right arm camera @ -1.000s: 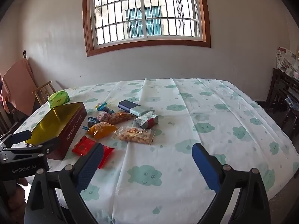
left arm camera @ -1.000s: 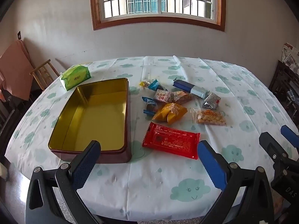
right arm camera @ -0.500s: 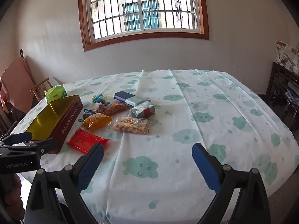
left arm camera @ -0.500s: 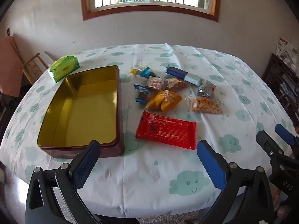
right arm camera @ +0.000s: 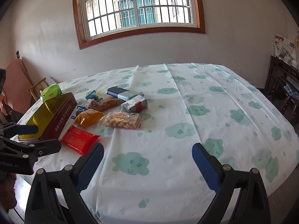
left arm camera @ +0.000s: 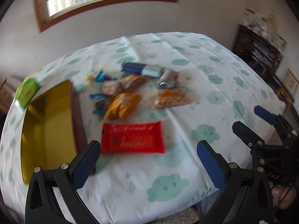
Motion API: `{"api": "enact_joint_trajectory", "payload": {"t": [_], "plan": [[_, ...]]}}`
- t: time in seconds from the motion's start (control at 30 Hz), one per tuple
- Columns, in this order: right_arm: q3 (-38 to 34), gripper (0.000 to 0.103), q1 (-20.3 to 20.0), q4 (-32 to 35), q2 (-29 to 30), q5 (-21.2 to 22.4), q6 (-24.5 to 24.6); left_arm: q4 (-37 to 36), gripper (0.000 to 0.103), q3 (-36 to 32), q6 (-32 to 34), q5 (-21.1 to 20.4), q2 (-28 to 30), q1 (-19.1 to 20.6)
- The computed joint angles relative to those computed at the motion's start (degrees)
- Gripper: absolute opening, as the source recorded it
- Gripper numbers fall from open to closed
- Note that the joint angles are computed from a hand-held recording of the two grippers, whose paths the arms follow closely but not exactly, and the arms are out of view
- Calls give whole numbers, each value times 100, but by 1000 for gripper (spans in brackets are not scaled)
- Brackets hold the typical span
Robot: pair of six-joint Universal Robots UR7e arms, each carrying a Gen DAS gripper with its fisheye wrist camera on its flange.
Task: Organize snacks
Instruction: 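Reach the left tool to the peanut candy bag and grasp it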
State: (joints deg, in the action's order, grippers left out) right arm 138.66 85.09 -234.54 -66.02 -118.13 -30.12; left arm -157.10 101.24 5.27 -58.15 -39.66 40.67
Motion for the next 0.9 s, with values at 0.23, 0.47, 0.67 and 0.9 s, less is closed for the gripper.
{"api": "enact_joint_trajectory", "payload": {"t": [0.23,0.47,0.67,0.9], "plan": [[6,98,-273,144,-260,114,132,1074,102,-1435,1525,-613,792,244],[-90,97,-559,498,-520,260,365,2804,95,-3196,2219,-866,1765,508],[-203,97,-802,890,-693,391,561,3501,77,-4097,2965,-736,2323,576],[-287,97,-871,1085,-766,490,662,4602,69,-4912,2949,-930,2727,683]]}}
